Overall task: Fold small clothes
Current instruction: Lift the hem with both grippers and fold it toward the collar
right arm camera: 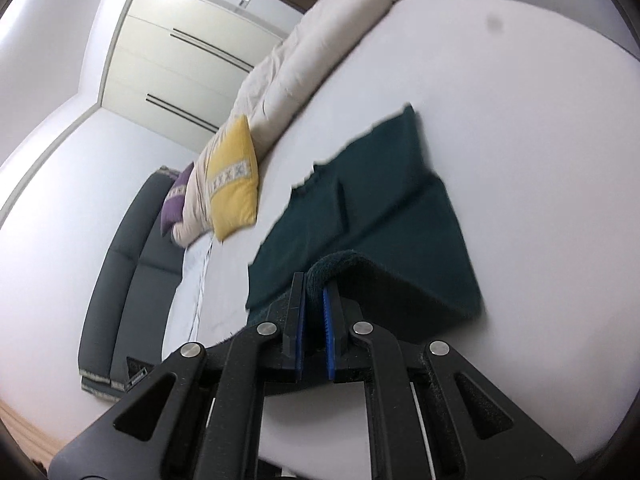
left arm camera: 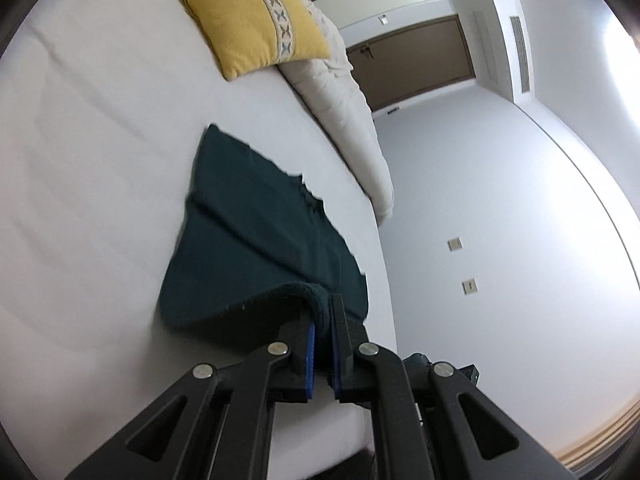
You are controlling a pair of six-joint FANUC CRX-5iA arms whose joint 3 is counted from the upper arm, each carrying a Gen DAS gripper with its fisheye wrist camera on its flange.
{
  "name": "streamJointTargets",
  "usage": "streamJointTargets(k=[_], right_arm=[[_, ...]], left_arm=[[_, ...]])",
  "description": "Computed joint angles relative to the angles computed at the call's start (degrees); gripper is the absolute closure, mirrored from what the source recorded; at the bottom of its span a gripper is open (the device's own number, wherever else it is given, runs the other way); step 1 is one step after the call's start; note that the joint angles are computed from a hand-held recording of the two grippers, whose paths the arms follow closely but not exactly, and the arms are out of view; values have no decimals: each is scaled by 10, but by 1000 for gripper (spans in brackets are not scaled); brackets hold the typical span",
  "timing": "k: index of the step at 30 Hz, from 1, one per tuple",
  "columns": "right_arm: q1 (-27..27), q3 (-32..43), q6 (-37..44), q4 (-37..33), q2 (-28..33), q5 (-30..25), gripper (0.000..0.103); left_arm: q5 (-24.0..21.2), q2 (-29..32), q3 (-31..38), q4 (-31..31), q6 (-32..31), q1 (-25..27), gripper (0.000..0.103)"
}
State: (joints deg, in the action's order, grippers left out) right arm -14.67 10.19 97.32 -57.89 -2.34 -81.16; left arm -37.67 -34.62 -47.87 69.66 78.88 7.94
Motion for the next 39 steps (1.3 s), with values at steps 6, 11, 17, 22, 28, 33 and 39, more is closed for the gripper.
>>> streamJointTargets(k=[6,11,17,22,28,33,39], right_arm=[[72,82,-54,36,81,82,97],[119,145,-92,74,150,139,97],[164,223,-143,130,236,187,97],[188,272,-195,181,302,213,97],[215,347,-248,254,386,208,87],[215,343,-241,243,398,237,70],[241,270,-266,337,339,292,55]], left_arm=[[20,87,42,46,-55,7,97],[48,168,88,67,-89,5,97],[73,265,151,64,-117,3,97],[81,340,201,26,-99,14,96],[78,409,237,-6,-62,25,75],[110,387,206,35,-83,19,48],[140,345,189,30,-100,7,44]])
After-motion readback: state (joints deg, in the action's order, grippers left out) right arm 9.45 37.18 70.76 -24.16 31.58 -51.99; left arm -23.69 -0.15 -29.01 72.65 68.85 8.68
